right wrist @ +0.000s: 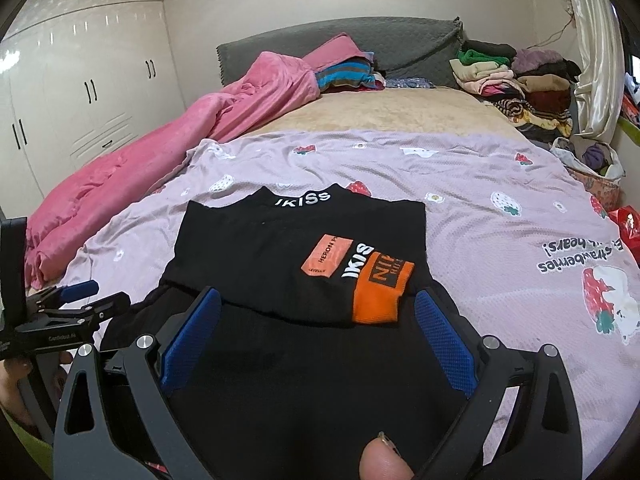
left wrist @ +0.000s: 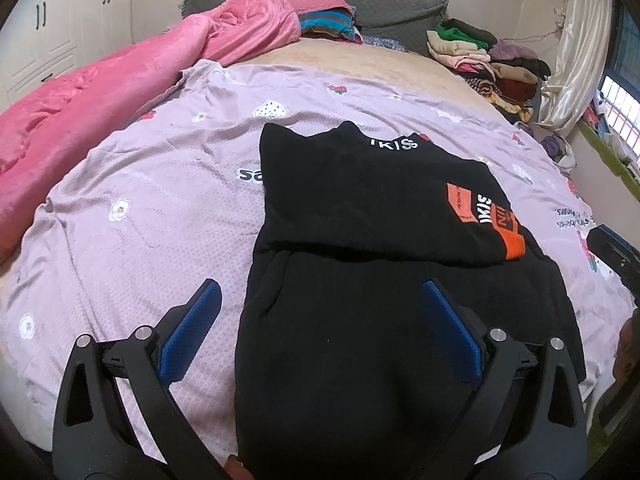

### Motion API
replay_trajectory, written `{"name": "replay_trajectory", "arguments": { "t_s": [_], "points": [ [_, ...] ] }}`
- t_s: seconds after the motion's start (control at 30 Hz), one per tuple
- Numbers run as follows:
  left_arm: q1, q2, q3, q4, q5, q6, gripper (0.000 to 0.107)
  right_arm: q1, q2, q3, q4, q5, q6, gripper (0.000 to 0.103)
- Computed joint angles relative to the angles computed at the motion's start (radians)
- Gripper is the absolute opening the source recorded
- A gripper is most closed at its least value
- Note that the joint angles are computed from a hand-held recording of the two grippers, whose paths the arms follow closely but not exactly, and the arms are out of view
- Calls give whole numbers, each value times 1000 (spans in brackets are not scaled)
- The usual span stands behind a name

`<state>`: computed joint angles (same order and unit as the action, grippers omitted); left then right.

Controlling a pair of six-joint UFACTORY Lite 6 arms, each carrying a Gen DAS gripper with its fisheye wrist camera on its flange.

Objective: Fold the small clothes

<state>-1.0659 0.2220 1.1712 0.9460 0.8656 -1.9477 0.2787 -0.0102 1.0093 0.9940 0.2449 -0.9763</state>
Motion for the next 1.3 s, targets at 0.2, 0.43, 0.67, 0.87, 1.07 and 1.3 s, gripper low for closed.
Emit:
{"name": "replay_trajectory", "arguments": {
  "t_s": [0.2, 0.43, 0.67, 0.87, 1.07, 1.3],
  "points": [
    [-40, -16, -19, -9, 20, -26, 93, -15, -55, -56, 20, 17, -33, 97],
    [-76, -45, -64, -26, 42, -59, 93, -38, -121, -131, 8, 39, -53, 97],
    [-113, -77, -115, -47, 59, -103, 93, -79, -160, -189, 32, 64, -112, 97],
    [-145, -115, -175, -70, 66, -142, 93, -122, -190, -237, 57, 85, -159, 97],
    [-172, -151, -235, -93, 66, -185, 93, -163, -208, -270, 68, 101, -195, 97],
    [-196, -175, -272, -111, 62, -211, 93, -201, -225, -306, 71, 112, -225, 97]
  ]
}}
